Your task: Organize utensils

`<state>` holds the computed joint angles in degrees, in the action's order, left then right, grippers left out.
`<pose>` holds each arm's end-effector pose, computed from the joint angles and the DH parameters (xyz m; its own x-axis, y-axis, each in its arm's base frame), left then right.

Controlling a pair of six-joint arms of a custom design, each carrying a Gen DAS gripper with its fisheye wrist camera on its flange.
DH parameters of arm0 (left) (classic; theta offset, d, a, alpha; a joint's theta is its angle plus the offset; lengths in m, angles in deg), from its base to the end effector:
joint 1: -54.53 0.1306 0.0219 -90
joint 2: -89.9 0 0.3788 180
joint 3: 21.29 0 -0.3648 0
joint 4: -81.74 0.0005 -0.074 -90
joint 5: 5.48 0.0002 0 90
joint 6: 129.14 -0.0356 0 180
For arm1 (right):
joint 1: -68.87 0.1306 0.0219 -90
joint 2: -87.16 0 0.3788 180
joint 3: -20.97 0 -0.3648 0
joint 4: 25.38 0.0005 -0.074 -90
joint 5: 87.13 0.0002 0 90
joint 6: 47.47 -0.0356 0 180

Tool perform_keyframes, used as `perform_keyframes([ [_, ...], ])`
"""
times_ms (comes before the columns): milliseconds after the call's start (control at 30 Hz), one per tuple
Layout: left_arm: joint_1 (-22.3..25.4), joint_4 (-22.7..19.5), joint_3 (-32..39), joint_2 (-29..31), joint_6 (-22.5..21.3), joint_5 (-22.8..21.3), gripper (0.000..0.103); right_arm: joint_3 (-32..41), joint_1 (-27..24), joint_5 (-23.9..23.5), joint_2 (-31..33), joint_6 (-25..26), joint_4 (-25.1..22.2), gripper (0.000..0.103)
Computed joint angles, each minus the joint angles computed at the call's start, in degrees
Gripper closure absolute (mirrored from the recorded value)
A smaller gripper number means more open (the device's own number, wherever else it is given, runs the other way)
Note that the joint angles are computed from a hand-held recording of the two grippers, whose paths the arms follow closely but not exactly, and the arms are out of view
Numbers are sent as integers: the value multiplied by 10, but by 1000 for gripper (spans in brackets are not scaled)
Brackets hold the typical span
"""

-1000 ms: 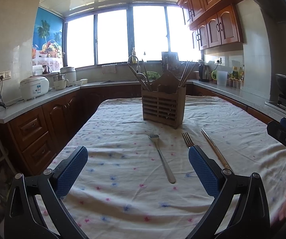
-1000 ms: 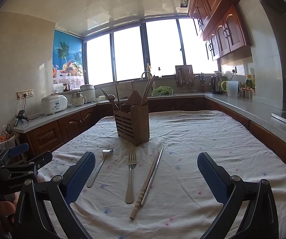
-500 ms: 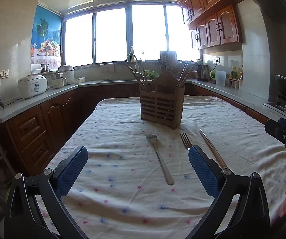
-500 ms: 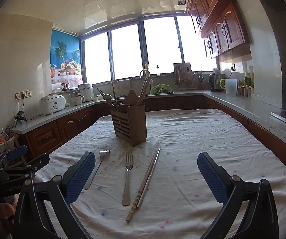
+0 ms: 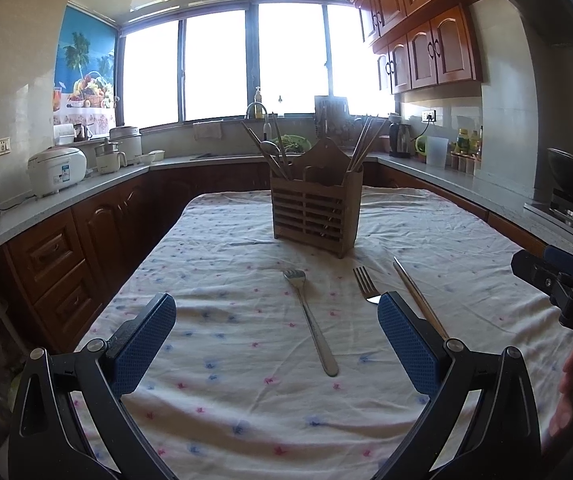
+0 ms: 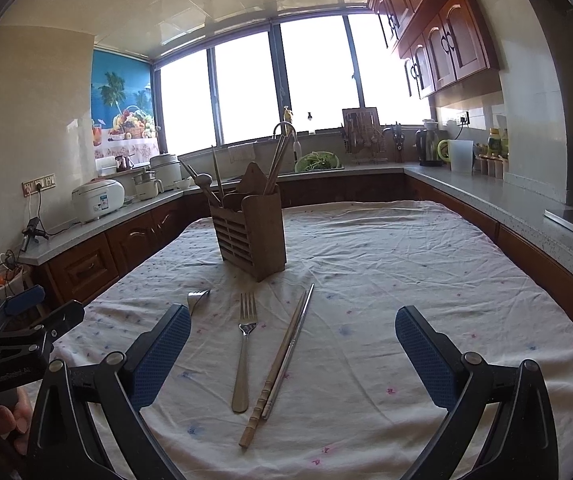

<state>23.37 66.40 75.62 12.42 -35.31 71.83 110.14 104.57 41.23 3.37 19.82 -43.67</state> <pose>0.4903 -0.2879 0.4257 -0.3273 0.1217 -0.9371 0.3081 0.9512 0.0160 0.4330 0.2833 0.4187 -0.3213 0.1419 -0.9363 0.1322 0.9857 0.1040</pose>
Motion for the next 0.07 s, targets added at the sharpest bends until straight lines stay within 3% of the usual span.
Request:
perform_keyframes([
  [67, 0, -4, 5, 2, 2, 4, 0, 3, -2, -4, 2, -5, -6, 0],
])
